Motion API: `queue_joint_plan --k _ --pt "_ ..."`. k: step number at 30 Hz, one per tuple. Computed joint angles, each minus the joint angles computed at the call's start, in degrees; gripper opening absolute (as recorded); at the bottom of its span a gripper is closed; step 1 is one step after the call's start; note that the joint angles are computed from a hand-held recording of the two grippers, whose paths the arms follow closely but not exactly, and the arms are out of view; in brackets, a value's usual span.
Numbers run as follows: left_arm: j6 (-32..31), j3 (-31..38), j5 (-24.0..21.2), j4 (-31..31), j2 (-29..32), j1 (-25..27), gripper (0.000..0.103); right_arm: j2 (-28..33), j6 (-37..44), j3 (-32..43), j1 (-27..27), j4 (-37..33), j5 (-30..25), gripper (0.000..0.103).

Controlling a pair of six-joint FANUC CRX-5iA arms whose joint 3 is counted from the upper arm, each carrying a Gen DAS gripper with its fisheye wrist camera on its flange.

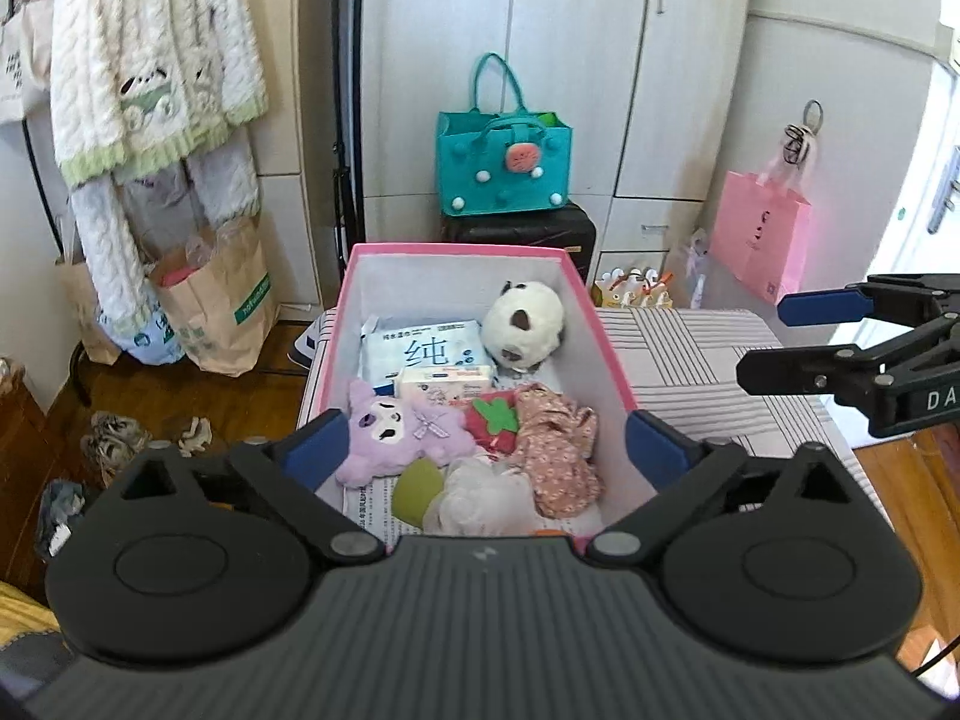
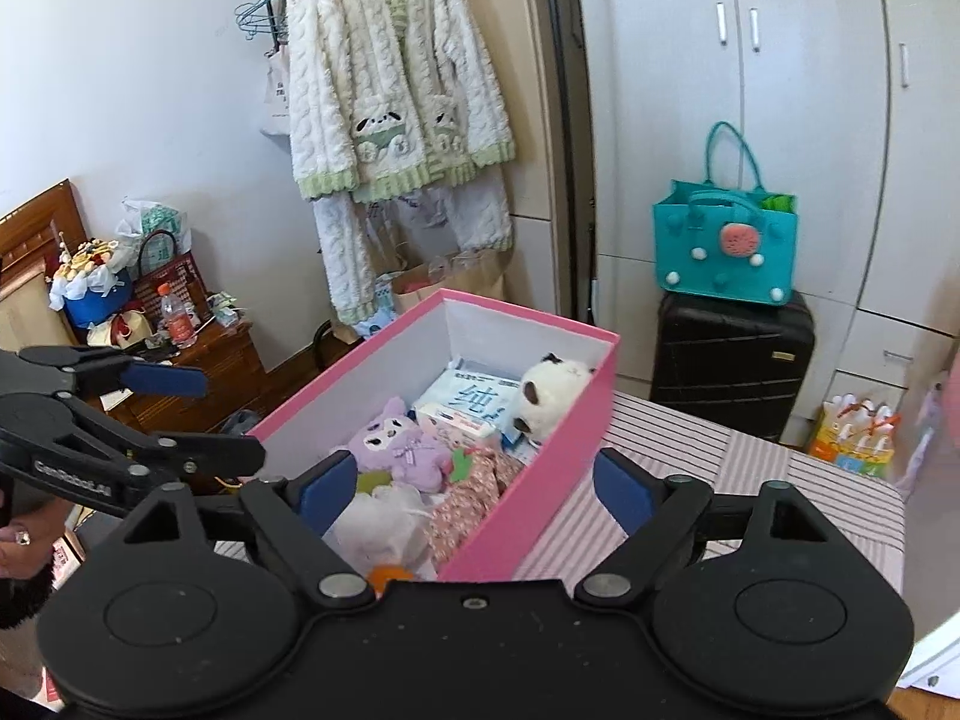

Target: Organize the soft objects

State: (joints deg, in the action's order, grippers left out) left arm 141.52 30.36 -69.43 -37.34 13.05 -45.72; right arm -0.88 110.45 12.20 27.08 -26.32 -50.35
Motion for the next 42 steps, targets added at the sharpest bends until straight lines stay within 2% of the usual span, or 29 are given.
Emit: queue_joint_plan --k 3,4,6,9,11,13,17,22,25,29,35,39,42 --pt "-0.81 2.52 -2.78 1.99 1.36 -0.06 0.103 -1.26 -2.76 -1.30 -0.08 1.81 -0.44 0.093" --pt "-1.00 3.95 -4.39 3.39 2.21 0.21 0.103 -1.49 -5.14 -1.70 0.50 4.05 -0.69 0.103" --pt "-1.56 6.26 -6.94 5.88 3.67 0.75 0.103 -2.09 -11.10 -3.19 2.33 10.18 -0.04 0.103" --pt "-2.09 7.42 -8.20 5.64 4.46 -0.16 0.103 -3.33 -17.97 -6.33 4.34 18.53 1.26 0.103" --pt "-0.91 7.72 -8.81 4.38 4.69 -1.19 0.103 -4.07 -20.29 -7.61 4.53 20.85 1.02 0.103" --pt "0.68 8.82 -10.18 3.37 5.42 -2.09 0.103 -5.32 -20.79 -8.78 3.78 20.18 0.94 0.103" --pt "0.94 9.12 -9.51 6.29 5.91 -1.51 0.103 -8.05 -16.43 -10.94 2.67 17.16 0.91 0.103" --pt "-2.04 12.23 -12.03 5.18 8.15 -3.10 0.103 -12.87 -23.14 -17.86 5.92 25.25 5.49 0.103" --pt "-4.72 13.62 -12.83 6.01 9.23 -3.63 0.103 -15.01 -24.82 -20.60 6.96 27.81 6.97 0.103" --pt "-5.27 14.69 -13.36 5.22 10.10 -5.04 0.103 -16.98 -27.20 -23.45 7.70 30.15 8.61 0.103" --pt "-3.41 15.95 -14.66 2.48 11.11 -7.31 0.103 -19.73 -32.92 -27.98 9.08 35.52 11.25 0.103" --pt "-1.31 14.85 -13.57 2.55 10.72 -7.42 0.103 -21.88 -36.90 -31.39 10.43 39.59 13.28 0.103" --pt "0.17 13.76 -12.51 2.76 10.31 -7.35 0.103 -23.65 -40.95 -35.10 11.12 43.95 17.64 0.103"
